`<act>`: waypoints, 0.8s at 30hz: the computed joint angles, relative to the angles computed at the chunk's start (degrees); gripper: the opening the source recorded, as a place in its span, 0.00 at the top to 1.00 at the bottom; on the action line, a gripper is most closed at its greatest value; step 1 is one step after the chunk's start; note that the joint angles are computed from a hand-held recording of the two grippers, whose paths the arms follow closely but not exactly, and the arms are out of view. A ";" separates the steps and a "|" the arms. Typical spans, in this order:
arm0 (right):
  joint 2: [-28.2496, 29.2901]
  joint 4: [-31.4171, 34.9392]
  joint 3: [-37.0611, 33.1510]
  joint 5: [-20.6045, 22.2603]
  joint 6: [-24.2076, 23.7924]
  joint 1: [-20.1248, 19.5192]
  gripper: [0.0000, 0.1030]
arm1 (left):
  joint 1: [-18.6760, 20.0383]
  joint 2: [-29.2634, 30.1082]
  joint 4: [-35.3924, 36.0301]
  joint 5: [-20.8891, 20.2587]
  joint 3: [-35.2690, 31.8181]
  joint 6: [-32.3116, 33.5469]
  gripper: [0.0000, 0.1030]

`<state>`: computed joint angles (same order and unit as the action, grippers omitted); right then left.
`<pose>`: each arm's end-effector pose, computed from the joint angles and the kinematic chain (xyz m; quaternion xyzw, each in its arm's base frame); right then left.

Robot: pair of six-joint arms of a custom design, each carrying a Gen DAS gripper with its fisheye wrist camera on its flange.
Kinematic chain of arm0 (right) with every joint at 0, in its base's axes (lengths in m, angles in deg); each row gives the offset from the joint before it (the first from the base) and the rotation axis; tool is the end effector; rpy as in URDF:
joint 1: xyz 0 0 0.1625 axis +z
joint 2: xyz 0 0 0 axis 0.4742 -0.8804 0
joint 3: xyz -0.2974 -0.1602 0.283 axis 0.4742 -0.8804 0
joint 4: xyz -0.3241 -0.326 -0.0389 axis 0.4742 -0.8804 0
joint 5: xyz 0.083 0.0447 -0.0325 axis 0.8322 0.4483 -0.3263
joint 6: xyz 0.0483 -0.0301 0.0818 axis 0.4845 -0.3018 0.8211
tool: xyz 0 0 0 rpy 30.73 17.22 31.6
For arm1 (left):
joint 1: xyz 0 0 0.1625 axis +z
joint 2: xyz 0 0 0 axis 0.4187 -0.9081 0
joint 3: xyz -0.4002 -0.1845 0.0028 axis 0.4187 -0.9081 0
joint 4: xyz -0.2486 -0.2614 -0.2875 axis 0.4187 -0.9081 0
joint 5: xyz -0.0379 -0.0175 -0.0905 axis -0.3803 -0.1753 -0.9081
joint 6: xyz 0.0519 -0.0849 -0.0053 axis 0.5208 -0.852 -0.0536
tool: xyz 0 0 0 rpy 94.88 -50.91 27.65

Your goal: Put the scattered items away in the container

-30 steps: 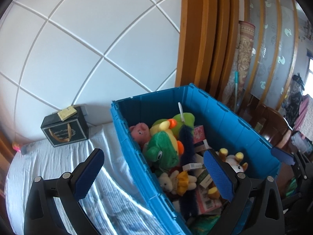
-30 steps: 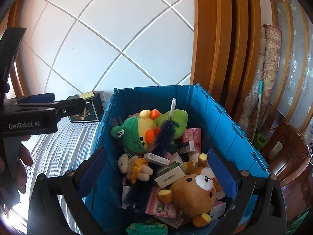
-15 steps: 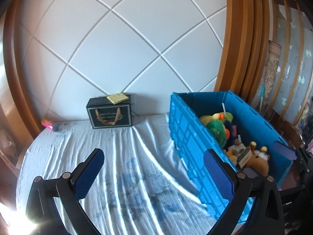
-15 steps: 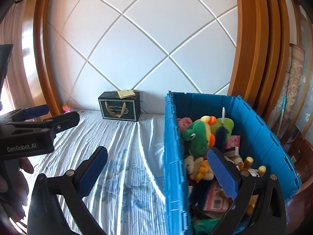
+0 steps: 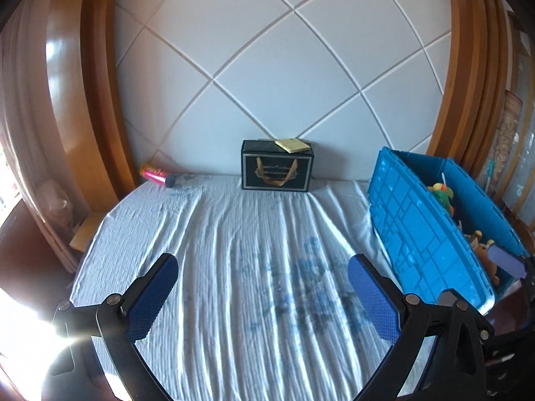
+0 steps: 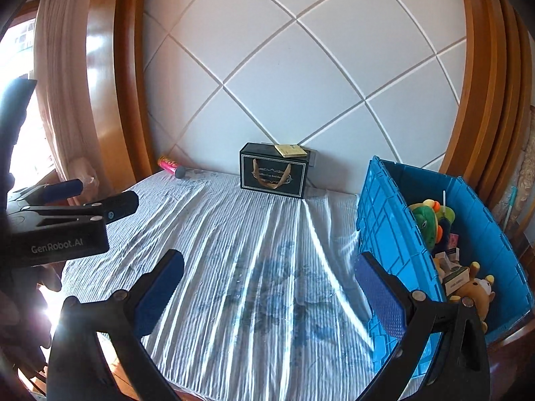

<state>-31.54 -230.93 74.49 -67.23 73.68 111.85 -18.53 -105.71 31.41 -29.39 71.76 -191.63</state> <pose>0.4766 -0.3031 0.2270 0.4159 -0.8248 0.3100 0.2252 -0.2844 -0.2454 0.4188 0.0119 0.7981 -0.4571 0.3923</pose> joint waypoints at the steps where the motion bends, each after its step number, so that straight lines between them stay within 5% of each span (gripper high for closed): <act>1: 0.27 0.18 0.15 -0.34 0.95 0.80 0.00 | -0.87 -0.87 1.17 -1.03 0.22 -0.65 0.00; 13: 1.39 3.11 1.37 -4.30 10.54 6.62 0.00 | -8.77 -6.56 7.19 -8.85 1.82 -2.10 0.00; 24: 1.84 3.17 1.64 -4.20 10.45 7.05 0.00 | -10.19 -7.07 10.05 -11.03 1.42 -4.58 0.00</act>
<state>-29.70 -227.76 76.13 -71.42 84.14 118.90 -28.72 -112.79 41.46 -40.42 73.18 -196.22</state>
